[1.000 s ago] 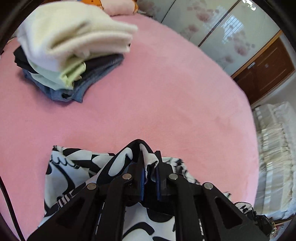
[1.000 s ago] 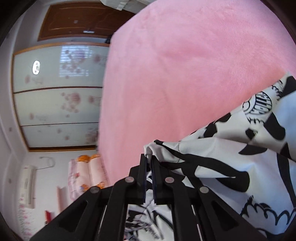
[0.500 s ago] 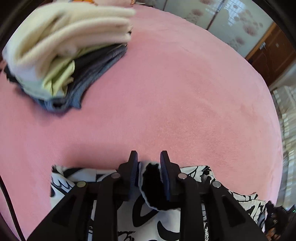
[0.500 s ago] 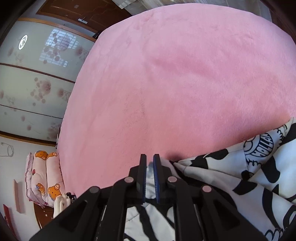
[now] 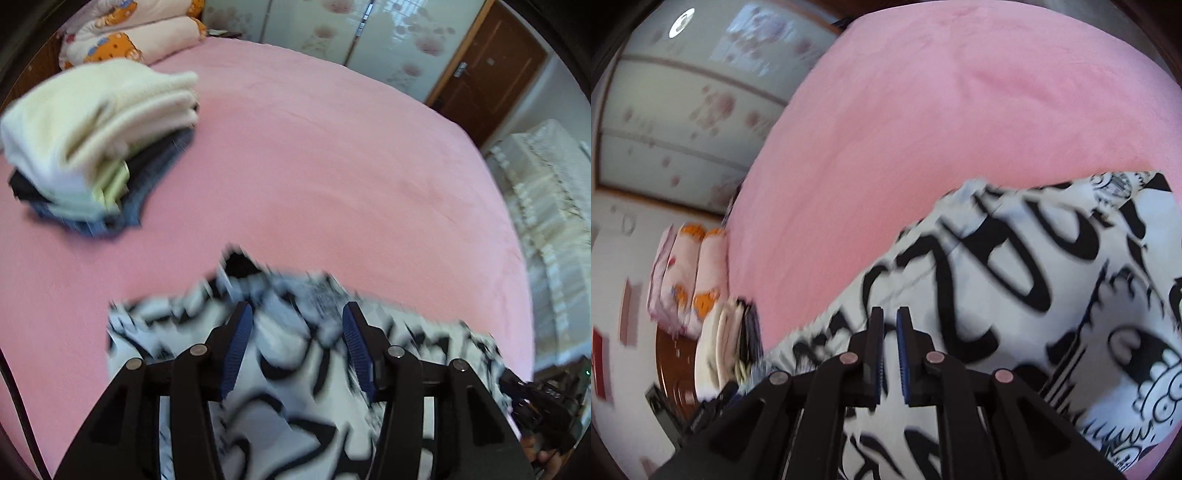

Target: Fold large clothes

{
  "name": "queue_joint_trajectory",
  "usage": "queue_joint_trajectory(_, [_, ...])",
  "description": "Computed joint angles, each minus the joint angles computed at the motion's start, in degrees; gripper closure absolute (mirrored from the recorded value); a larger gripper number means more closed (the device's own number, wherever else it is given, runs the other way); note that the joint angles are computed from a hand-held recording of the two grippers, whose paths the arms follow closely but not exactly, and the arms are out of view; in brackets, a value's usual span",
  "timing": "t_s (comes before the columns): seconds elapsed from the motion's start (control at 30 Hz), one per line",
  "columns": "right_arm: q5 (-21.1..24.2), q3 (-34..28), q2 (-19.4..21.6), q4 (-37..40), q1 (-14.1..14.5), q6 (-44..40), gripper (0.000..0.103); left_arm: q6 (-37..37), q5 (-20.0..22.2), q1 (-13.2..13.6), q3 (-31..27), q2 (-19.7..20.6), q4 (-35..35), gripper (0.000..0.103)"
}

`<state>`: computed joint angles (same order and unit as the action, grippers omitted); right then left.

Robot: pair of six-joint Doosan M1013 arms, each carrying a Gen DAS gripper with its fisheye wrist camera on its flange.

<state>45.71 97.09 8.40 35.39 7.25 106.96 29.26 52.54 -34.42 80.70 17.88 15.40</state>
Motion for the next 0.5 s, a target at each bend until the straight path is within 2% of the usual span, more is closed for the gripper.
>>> queue_joint_trajectory(0.13, [-1.0,2.7,-2.8,-0.2,3.0,-10.5,0.095,1.8,-1.5,-2.2,4.0,-1.8,-4.1,0.054])
queue_joint_trajectory(0.2, [-1.5,4.2,-4.0,1.7,3.9,-14.3,0.098,4.7,-2.3,-3.0,5.0,-2.2,-7.1,0.077])
queue_joint_trajectory(0.3, [-2.5,7.1,-6.2,3.5,5.8,-17.9,0.099,9.1,-2.3,-4.4,6.1,-2.4,-12.0,0.089])
queue_joint_trajectory(0.4, [-1.6,7.7,-7.4,0.1,7.7,-18.0,0.100,13.1,-4.2,-5.4,7.1,-2.6,-17.7,0.094])
queue_joint_trajectory(0.5, [-1.0,8.2,-8.2,-2.3,9.0,-19.9,0.100,14.6,-5.3,-7.1,7.3,-2.7,-19.6,0.095])
